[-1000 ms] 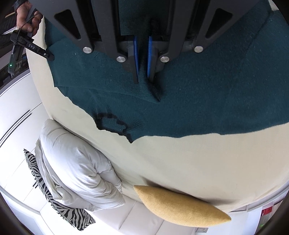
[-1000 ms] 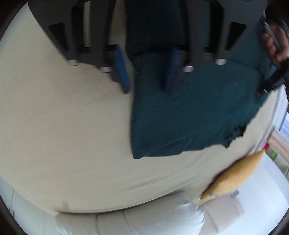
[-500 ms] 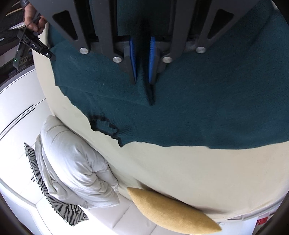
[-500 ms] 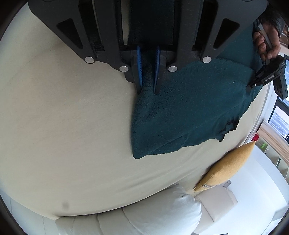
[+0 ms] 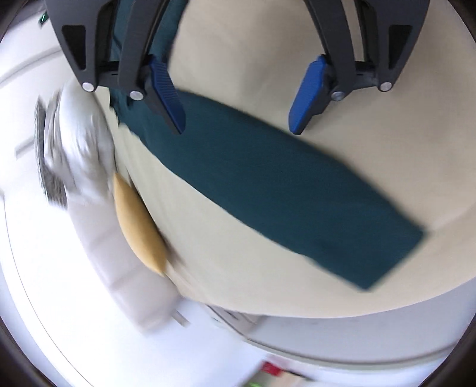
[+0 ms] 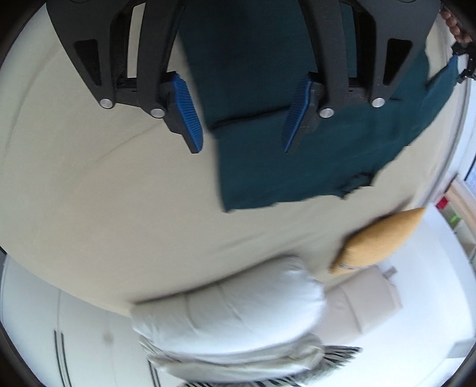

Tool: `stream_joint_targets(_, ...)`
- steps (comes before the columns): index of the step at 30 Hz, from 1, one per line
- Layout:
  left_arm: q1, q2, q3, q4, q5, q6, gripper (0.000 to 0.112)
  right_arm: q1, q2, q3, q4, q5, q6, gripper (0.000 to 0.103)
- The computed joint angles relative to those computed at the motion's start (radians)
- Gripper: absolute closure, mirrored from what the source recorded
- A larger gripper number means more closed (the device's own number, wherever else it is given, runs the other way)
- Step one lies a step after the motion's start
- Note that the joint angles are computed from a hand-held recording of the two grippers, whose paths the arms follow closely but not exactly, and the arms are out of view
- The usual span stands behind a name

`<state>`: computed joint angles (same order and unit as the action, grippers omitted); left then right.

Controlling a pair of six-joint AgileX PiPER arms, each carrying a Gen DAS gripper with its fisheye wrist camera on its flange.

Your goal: Fold small clothes

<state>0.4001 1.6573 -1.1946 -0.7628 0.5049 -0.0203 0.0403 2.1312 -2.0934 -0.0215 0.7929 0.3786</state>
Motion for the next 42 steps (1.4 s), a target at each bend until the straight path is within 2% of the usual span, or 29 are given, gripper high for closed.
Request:
stream_joint_targets(2, 0.074, -0.006, 0.037, -0.06, 0.006, 0.031, 0.033, 0.039, -0.062, 0.084, 0.039, -0.09, -0.011, 0.027)
stream_joint_targets(4, 0.141, 0.006, 0.061, -0.224, 0.001, 0.153, 0.033, 0.087, -0.092, 0.116, 0.039, -0.145, 0.013, 0.017)
stream_joint_targets(10, 0.216, 0.095, -0.013, -0.312, -0.009, 0.115, 0.033, 0.184, -0.108, 0.065, 0.018, -0.126, 0.055, 0.016)
stream_joint_targets(12, 0.226, 0.141, -0.058, -0.292, -0.01, 0.077, 0.052, 0.205, -0.11, 0.058, -0.007, -0.126, 0.078, 0.016)
stream_joint_targets(13, 0.231, 0.169, -0.093, -0.262, 0.011, 0.034, 0.072, 0.208, -0.112, 0.058, -0.012, -0.124, 0.081, 0.016)
stream_joint_targets(14, 0.246, 0.188, -0.118, -0.262, 0.042, 0.031, 0.081, 0.208, -0.136, 0.09, -0.01, -0.138, 0.082, 0.016)
stream_joint_targets(15, 0.255, 0.197, -0.134, -0.272, 0.067, 0.044, 0.098, 0.203, -0.15, 0.118, 0.015, -0.165, 0.072, 0.016)
stream_joint_targets(16, 0.251, 0.194, -0.151, -0.255, 0.081, 0.041, 0.105, 0.193, -0.17, 0.157, 0.058, -0.2, 0.052, 0.016)
stream_joint_targets(19, 0.174, 0.125, -0.202, -0.117, 0.057, -0.007, 0.105, 0.154, -0.216, 0.25, 0.198, -0.262, -0.017, 0.015)
stream_joint_targets(20, 0.13, 0.114, -0.237, -0.059, 0.062, -0.036, 0.105, 0.144, -0.221, 0.266, 0.194, -0.262, -0.011, 0.015)
stream_joint_targets(22, 0.051, 0.113, -0.309, 0.007, 0.088, -0.05, 0.105, 0.139, -0.218, 0.263, 0.133, -0.21, 0.032, 0.015)
stream_joint_targets(24, -0.103, 0.132, -0.426, 0.149, 0.115, -0.118, 0.105, 0.119, -0.212, 0.275, 0.185, -0.193, -0.003, 0.015)
stream_joint_targets(27, -0.325, 0.195, -0.561, 0.329, 0.139, -0.202, 0.105, 0.09, -0.236, 0.355, 0.245, -0.219, -0.052, 0.015)
stream_joint_targets(30, -0.489, 0.274, -0.626, 0.348, 0.136, -0.192, 0.104, 0.055, -0.242, 0.401, 0.329, -0.212, -0.124, 0.015)
stream_joint_targets(31, -0.535, 0.32, -0.67, 0.365, 0.149, -0.199, 0.099, 0.043, -0.241, 0.411, 0.358, -0.204, -0.148, 0.015)
stream_joint_targets(32, -0.593, 0.362, -0.681, 0.387, 0.131, -0.197, 0.087, 0.036, -0.237, 0.419, 0.359, -0.195, -0.152, 0.015)
stream_joint_targets(33, -0.61, 0.363, -0.663, 0.413, 0.149, -0.206, 0.077, 0.034, -0.229, 0.416, 0.354, -0.181, -0.15, 0.015)
stream_joint_targets(34, -0.64, 0.387, -0.67, 0.439, 0.171, -0.229, 0.06, 0.03, -0.219, 0.412, 0.363, -0.166, -0.163, 0.015)
stream_joint_targets(35, -0.655, 0.395, -0.654, 0.425, 0.18, -0.234, 0.054, 0.027, -0.208, 0.406, 0.377, -0.151, -0.181, 0.015)
stream_joint_targets(36, -0.658, 0.382, -0.616, 0.391, 0.16, -0.213, 0.053, 0.025, -0.19, 0.389, 0.385, -0.13, -0.193, 0.015)
stream_joint_targets(39, -0.621, 0.283, -0.475, 0.308, 0.126, -0.117, 0.042, 0.032, -0.126, 0.315, 0.424, -0.085, -0.229, 0.015)
stream_joint_targets(40, -0.604, 0.246, -0.419, 0.26, 0.093, -0.061, 0.037, 0.036, -0.098, 0.278, 0.449, -0.067, -0.249, 0.015)
stream_joint_targets(42, -0.558, 0.171, -0.336, 0.225, 0.052, 0.003, 0.037, 0.062, -0.02, 0.158, 0.454, -0.008, -0.25, 0.015)
